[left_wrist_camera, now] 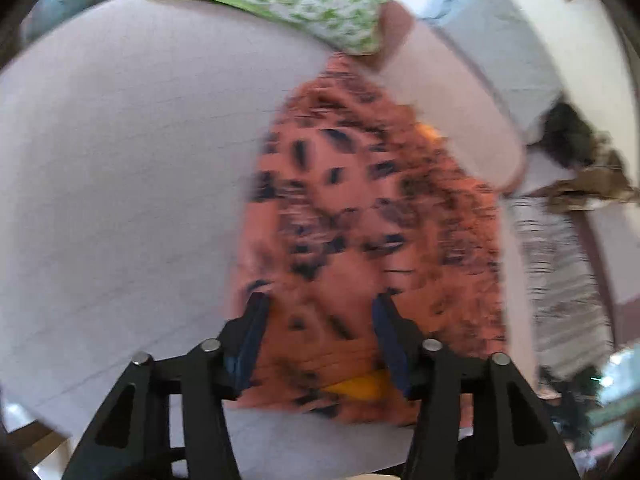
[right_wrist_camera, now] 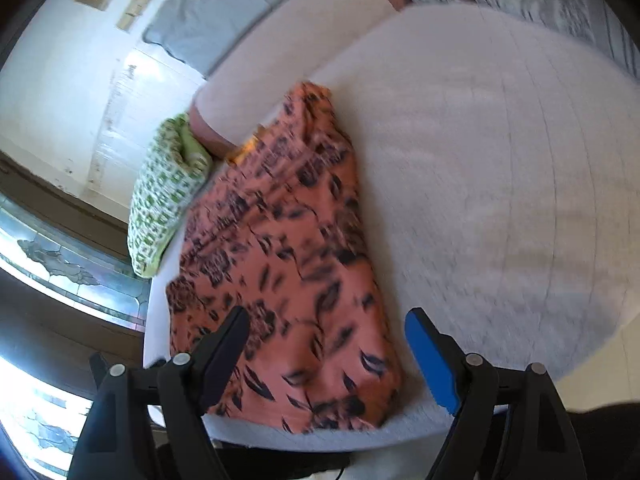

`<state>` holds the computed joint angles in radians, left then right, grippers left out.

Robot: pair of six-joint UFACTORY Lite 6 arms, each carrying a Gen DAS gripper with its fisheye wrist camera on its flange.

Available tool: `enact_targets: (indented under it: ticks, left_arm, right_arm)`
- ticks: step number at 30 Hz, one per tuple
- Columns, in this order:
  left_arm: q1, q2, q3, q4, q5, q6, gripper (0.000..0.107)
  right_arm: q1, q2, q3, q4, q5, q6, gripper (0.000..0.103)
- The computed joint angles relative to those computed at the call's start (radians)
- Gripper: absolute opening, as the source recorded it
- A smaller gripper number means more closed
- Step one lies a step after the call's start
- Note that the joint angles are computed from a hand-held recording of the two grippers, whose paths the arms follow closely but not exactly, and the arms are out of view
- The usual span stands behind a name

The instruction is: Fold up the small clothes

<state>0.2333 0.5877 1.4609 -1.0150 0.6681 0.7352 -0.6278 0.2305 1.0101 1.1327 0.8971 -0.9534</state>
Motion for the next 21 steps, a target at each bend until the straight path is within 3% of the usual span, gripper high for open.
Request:
enact_targets:
  ticks: [2,3,4,5,8,14,15,17,21]
  left_arm:
    - [-0.01,0.05,0.027,-0.014,0.014,0.004,0.056]
    - [-0.019,0.06,0.048,0.039,0.014,-0.056,0.043]
    - [-0.027,0.057,0.05,0.073,0.007,-0.08,0.016]
    - [-0.03,0.054,0.048,0.083,0.016,-0.074,0.002]
    - [-0.029,0.007,-0.008,0.047,0.018,-0.007,0.0]
    - [-0.017,-0.133,-0.115,0.004,-0.012,0.038,0.0]
    - [-0.006,-0.16,-0.133,-0.004,-0.011,0.048,0.0]
    - [0.031,-0.219,-0.171,-0.012,0.014,0.06,0.0]
    - [0.112,-0.328,-0.242,-0.009,0.045,0.09,0.0]
  right_arm:
    - [-0.008,0.015,-0.011,-0.006,-0.007,-0.012,0.069]
    - [-0.007,0.014,-0.018,-0.008,-0.017,-0.018,0.066]
    - [-0.011,0.016,-0.022,-0.01,-0.022,-0.026,0.066]
    - [-0.011,0.021,-0.023,-0.014,-0.019,-0.026,0.065]
    - [-0.001,0.062,-0.009,-0.035,0.013,0.004,0.066]
    - [0.072,0.035,-0.073,0.006,-0.058,-0.017,0.067]
    - [0.092,0.016,-0.086,0.003,-0.07,-0.04,0.054]
    - [0.131,-0.005,-0.093,-0.031,-0.112,-0.029,0.007]
    - [0.155,-0.089,-0.121,-0.052,-0.177,-0.008,0.006]
